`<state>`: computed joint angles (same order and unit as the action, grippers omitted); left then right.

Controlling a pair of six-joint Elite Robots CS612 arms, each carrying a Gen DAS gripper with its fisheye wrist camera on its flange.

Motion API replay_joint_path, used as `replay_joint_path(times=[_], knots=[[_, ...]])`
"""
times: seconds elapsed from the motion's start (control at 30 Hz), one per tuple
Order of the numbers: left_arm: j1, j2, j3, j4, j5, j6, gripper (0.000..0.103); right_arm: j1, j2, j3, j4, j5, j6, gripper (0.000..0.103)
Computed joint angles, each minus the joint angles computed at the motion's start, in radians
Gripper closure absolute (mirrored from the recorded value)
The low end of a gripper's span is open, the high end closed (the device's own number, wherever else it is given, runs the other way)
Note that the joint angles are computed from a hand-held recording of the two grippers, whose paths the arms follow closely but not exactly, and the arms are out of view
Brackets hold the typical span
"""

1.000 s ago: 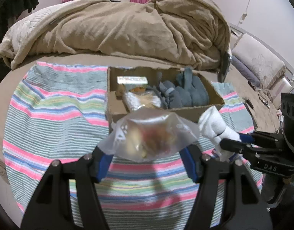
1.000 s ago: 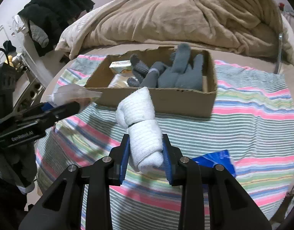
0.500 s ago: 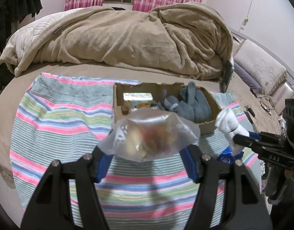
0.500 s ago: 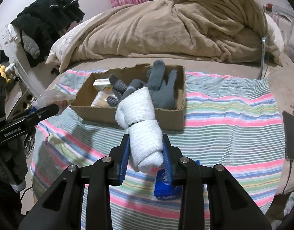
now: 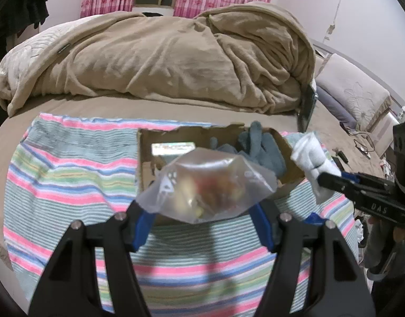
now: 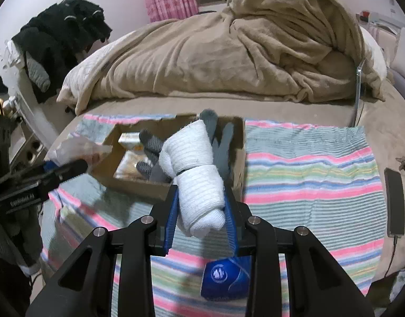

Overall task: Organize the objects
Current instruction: 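Lift the snack bag and white socks toward the box with both tools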

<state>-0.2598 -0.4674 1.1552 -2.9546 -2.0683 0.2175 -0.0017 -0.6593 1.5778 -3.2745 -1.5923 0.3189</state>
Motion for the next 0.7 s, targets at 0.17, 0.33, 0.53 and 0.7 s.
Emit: replay_joint_path(times=[0.17, 0.33, 0.53, 0.7], knots=[[-0.009, 0.011, -0.021, 0.016, 0.001, -0.003, 0.036, -0.009, 0.011, -0.018, -0.014, 0.003, 0.033, 0.069], [-0.020, 0.024, -0.042, 0.027, -0.003, -0.007, 0.036, -0.018, 0.027, -0.045, -0.019, 0.006, 0.057, 0.069], [-0.036, 0.037, -0.067, 0.053, -0.010, 0.028, 0.036, -0.025, 0.052, -0.082, -0.012, 0.008, 0.083, 0.069], [-0.047, 0.048, -0.088, 0.095, -0.020, 0.045, 0.036, -0.033, 0.071, -0.105, 0.000, 0.011, 0.122, 0.069]])
